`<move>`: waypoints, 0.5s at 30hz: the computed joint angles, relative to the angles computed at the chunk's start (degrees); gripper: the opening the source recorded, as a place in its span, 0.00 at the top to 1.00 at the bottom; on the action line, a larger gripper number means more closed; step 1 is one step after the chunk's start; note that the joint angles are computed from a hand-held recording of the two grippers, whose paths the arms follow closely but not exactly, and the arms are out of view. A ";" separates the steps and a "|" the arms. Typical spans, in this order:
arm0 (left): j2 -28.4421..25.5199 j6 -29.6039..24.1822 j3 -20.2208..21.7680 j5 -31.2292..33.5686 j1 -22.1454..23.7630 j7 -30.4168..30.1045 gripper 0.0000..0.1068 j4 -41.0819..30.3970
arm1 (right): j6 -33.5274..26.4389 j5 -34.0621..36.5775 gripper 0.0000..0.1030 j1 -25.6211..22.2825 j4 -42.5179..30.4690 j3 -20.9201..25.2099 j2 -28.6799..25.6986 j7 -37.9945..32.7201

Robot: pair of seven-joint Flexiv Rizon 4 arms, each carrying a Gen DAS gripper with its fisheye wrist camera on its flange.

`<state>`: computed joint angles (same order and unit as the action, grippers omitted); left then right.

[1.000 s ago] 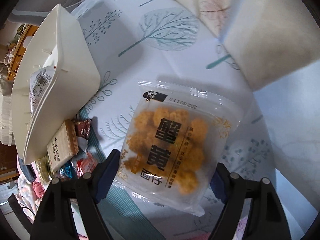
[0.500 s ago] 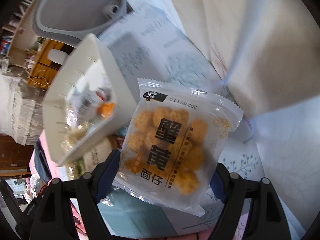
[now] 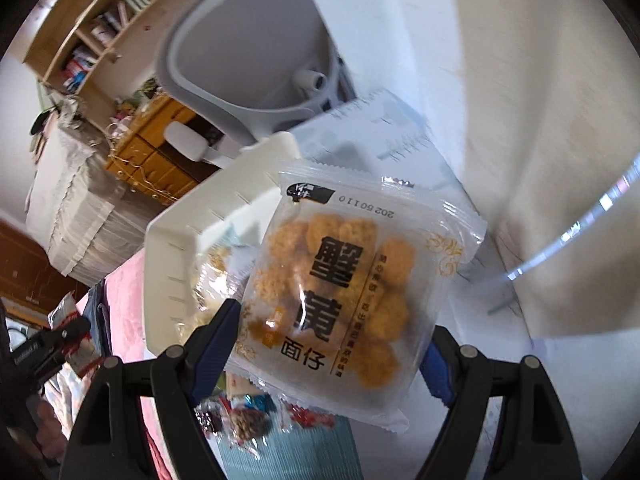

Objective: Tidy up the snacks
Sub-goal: 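Lift the Lipo Cookie pack with the left tool while the right tool carries the cracker pack to the tray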

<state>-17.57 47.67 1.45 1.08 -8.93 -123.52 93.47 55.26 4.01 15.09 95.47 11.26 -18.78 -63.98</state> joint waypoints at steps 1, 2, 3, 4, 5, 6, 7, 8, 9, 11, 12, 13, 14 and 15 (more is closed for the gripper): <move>-0.33 0.45 -0.15 -0.30 0.18 0.33 0.60 -0.05 | 0.91 0.02 0.21 0.19 -0.33 0.16 -0.55 -0.49; -0.73 1.22 -0.27 -0.71 0.38 0.61 0.60 -0.06 | 1.56 0.19 0.21 0.17 -0.23 0.34 -0.58 -0.91; -1.18 1.62 -0.31 -1.00 0.48 0.72 0.60 -0.24 | 2.19 0.34 0.21 0.23 -0.34 0.51 -0.80 -1.29; -1.47 1.88 -0.39 -1.37 0.57 0.98 0.60 -0.21 | 3.07 0.63 0.21 0.27 -0.64 0.77 -1.31 -1.92; -1.84 2.01 -0.56 -2.01 0.76 1.44 0.60 -0.26 | 3.79 0.80 0.21 0.32 -0.69 0.90 -1.63 -2.27; -2.32 2.35 -0.78 -2.72 0.95 1.98 0.60 -0.31 | 4.48 0.95 0.21 0.37 -0.84 1.07 -1.97 -2.69; -2.55 2.50 -0.79 -3.07 0.97 2.27 0.60 -0.37 | 5.12 1.19 0.21 0.34 -1.04 1.31 -2.31 -3.24; -2.95 2.65 -0.90 -3.51 1.05 2.72 0.60 -0.56 | 5.83 1.46 0.21 0.29 -1.27 1.54 -2.69 -3.83; -3.34 2.79 -1.00 -3.89 1.09 3.22 0.60 -0.80 | 6.55 1.78 0.21 0.20 -1.53 1.82 -3.07 -4.53; -3.72 3.35 -1.00 -4.31 0.97 3.78 0.59 -0.93 | 7.56 2.31 0.20 0.03 -1.95 2.36 -3.66 -5.92; -3.96 3.45 -1.08 -4.64 0.95 4.13 0.51 -1.07 | 8.10 2.84 0.19 -0.19 -2.25 2.76 -4.01 -6.79; -4.10 3.47 -1.09 -4.87 0.88 4.33 0.41 -1.16 | 8.53 3.75 0.18 -0.66 -2.64 3.44 -4.40 -8.09; -4.15 3.51 -0.96 -4.72 0.62 4.29 0.39 -1.28 | 8.02 4.39 0.16 -1.05 -3.27 3.96 -4.82 -9.23; -4.17 3.65 -0.83 -4.49 0.36 4.20 0.39 -1.37 | 7.18 4.59 0.16 -1.20 -3.82 4.12 -5.12 -10.06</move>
<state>-21.74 51.32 0.62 -3.41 -8.57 -119.32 92.10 62.44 8.60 13.89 91.65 15.39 -23.90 -74.03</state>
